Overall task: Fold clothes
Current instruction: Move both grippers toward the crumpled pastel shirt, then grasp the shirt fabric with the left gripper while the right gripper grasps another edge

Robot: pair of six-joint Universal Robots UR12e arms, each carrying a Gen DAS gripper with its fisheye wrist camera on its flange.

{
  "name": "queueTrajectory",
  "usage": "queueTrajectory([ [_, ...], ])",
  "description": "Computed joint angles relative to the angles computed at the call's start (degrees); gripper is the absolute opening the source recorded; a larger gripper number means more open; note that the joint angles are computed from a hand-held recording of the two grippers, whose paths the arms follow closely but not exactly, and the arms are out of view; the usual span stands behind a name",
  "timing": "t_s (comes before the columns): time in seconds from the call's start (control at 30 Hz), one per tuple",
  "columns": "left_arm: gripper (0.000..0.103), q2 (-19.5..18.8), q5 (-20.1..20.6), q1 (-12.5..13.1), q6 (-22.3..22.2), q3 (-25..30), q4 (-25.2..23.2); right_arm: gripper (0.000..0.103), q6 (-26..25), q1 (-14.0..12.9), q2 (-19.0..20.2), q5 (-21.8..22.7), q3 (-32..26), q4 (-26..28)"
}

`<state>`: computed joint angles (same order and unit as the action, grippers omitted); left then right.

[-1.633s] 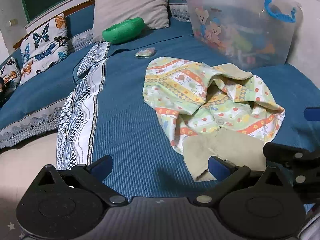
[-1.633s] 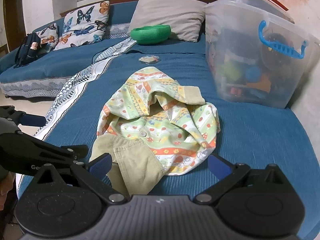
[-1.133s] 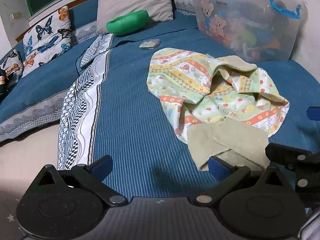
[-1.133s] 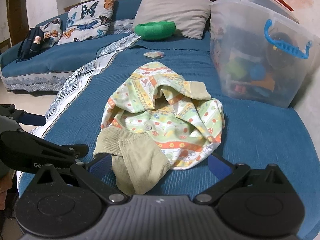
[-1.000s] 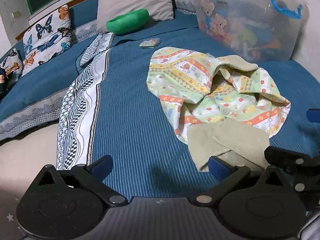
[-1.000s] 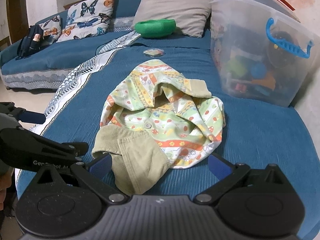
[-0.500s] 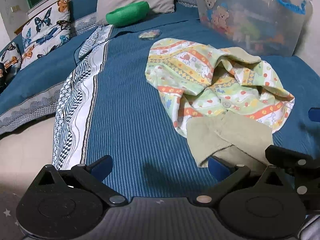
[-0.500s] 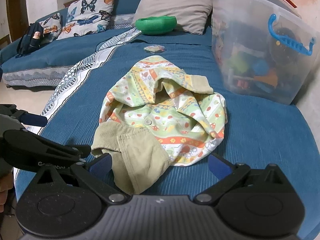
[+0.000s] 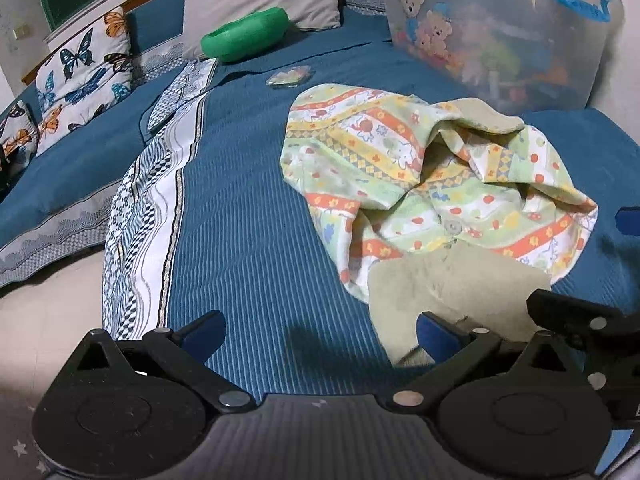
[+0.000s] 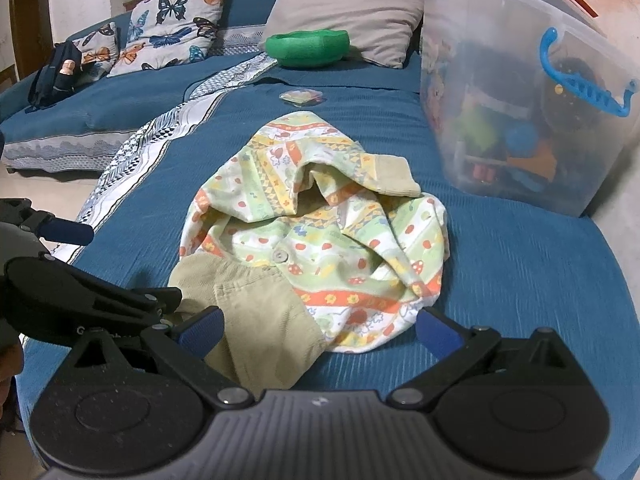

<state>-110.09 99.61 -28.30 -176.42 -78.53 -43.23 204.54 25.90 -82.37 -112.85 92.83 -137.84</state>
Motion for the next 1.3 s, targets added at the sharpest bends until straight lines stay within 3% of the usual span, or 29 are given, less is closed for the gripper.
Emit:
queueTrajectory([
  [0.27, 0.100, -2.2, -0.3, 0.0, 1.9, 2.8, 1.2, 0.102, -0.4, -1.1, 0.7, -0.2, -0.5, 0.2],
  [0.73, 0.072, -5.9, -3.1, -0.5, 6.3, 8.1, 1.3, 0.093, -0.7, -2.7, 1.7, 0.0, -1.3, 0.3],
  [0.93, 0.042, -8.2, -6.0, -0.5, 7.3, 11.4, 0.7, 0.085, -0.5, -3.3, 2.0, -0.3, -1.5, 0.1],
  [1.0, 0.032, -8.9, -7.3, -0.3, 7.1, 12.4, 0.3, 0.078, -0.3, -3.5, 2.0, -0.4, -1.5, 0.1],
  [1.1, 0.023, -10.0, -9.4, -0.1, 6.8, 13.7, -0.4, 0.070, 0.1, -3.8, 1.9, -0.5, -1.3, -0.1],
  [1.3, 0.008, -11.5, -9.4, 0.2, 5.4, 15.1, -1.1, 0.061, -0.3, -4.2, 1.9, -1.7, -1.4, 0.1],
])
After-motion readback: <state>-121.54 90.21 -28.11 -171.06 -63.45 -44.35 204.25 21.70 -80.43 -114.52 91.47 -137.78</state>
